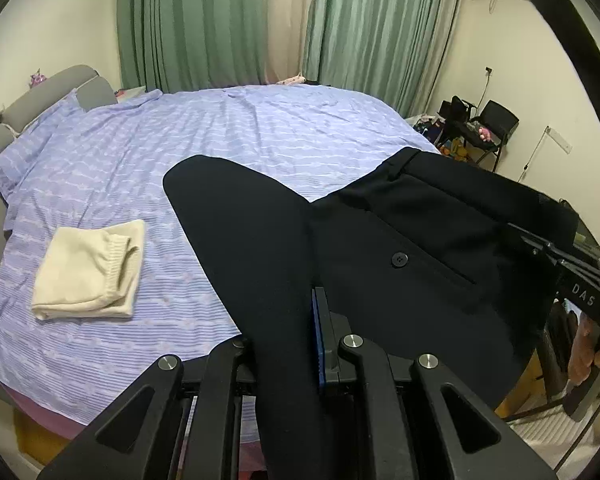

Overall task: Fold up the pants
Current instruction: 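Lift the folded trousers with both grippers and carry them toward the beige cloth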

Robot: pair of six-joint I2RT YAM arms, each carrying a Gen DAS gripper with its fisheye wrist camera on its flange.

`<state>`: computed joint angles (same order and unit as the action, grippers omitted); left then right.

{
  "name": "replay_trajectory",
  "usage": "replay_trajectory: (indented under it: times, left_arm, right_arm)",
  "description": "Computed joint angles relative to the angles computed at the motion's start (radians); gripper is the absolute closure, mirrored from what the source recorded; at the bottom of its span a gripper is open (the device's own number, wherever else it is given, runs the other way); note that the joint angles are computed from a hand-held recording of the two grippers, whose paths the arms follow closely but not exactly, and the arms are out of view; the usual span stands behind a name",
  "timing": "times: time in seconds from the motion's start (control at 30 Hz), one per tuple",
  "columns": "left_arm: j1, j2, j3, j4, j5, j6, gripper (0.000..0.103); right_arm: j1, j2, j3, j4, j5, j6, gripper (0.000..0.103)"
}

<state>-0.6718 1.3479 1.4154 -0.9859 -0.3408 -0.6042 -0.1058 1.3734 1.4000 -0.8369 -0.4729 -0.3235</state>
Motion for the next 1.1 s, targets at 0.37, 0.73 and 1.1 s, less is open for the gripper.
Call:
replay_trajectory:
  times: [0.37, 0.73, 1.1]
  left_arm:
    - [0.569, -0.351, -0.272, -0.105, 0.39, 0.407, 0.089]
    - [1.155, -0.403, -0.27, -0.234, 0.611, 0.787, 0.089]
    - [1.566, 0.054, -0.05, -0.199, 0.829, 1.231, 0.089]
  right_arm:
    - [0.527, -0.087, -0.126, 0.065, 0.335, 0.409, 0.085]
    - [0.765, 0.094, -0.008, 0.155, 0.332, 0.463, 0.085]
    - [0.978, 0.468, 0.378, 0.113, 0.521, 0.634, 0.085]
